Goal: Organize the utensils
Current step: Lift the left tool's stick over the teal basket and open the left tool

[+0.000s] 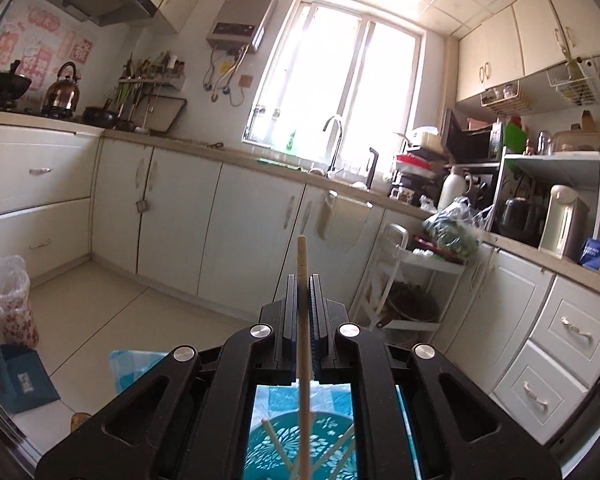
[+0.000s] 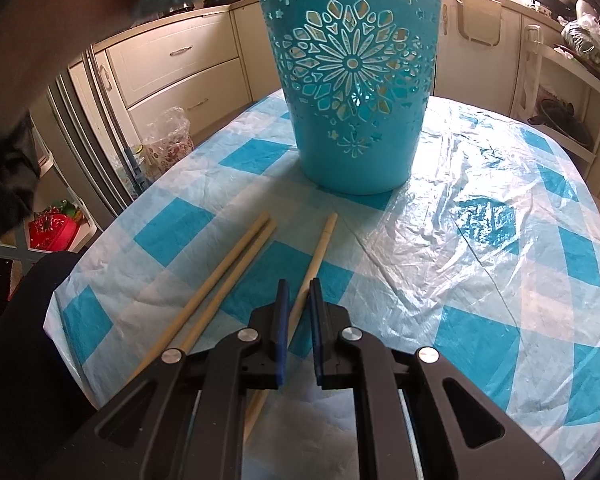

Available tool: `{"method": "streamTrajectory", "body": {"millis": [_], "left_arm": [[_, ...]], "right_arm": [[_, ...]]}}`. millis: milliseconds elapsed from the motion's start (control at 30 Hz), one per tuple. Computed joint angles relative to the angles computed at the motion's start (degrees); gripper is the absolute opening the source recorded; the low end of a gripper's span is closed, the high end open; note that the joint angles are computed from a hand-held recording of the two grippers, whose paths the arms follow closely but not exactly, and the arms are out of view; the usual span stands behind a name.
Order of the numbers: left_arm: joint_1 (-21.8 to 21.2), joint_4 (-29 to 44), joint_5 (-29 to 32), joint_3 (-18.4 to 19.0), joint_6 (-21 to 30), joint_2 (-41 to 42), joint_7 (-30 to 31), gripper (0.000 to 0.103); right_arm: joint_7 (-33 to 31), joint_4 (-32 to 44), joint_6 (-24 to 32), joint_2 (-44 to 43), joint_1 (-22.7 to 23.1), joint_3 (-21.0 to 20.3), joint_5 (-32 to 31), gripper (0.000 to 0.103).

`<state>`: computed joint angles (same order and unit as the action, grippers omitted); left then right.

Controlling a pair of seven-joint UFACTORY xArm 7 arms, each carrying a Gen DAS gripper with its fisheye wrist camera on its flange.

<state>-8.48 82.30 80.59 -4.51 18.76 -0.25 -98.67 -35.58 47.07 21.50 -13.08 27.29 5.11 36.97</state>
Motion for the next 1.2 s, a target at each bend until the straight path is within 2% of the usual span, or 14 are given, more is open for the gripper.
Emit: {"method": "streamTrajectory", "body": {"millis": [233, 400, 700, 967, 1067, 1200], "left_arm": [[0.3, -2.6, 1.8, 0.2, -0.5, -0.3, -2.2, 0.005], [1.1, -3.1, 0.3, 0.4, -2.2, -1.3, -1.5, 0.005], [2.3, -0.3, 5.2, -0.6, -2.3, -1.8, -6.9, 0.005], [1.4, -1.6, -1.2, -0.1, -2.3, -0.7, 0.0, 0.005], [0.9, -3.2, -7.2, -0.2, -2.1, -0.8, 7.8, 0.005], [0.9, -6.7, -10.8, -0.6, -2.2, -2.9, 11.8, 0.006]], "right_arm": [[-0.7, 0.3, 0.5, 0.2, -0.1, -0.1, 0.8, 0.011], [-0.7, 0.3, 0.6, 0.1, -0.2, 0.0, 0.8, 0.011], [-0.7, 0.3, 0.6, 0.1, -0.3, 0.0, 1.0, 0.011], [-1.2, 0.5, 1.0, 0.2, -0.3, -0.1, 1.5, 0.011], [-1.2, 0.5, 1.0, 0.2, -0.4, 0.0, 1.4, 0.011], [-1.3, 0.6, 1.1, 0.3, -0.4, 0.0, 1.6, 0.011]]}}
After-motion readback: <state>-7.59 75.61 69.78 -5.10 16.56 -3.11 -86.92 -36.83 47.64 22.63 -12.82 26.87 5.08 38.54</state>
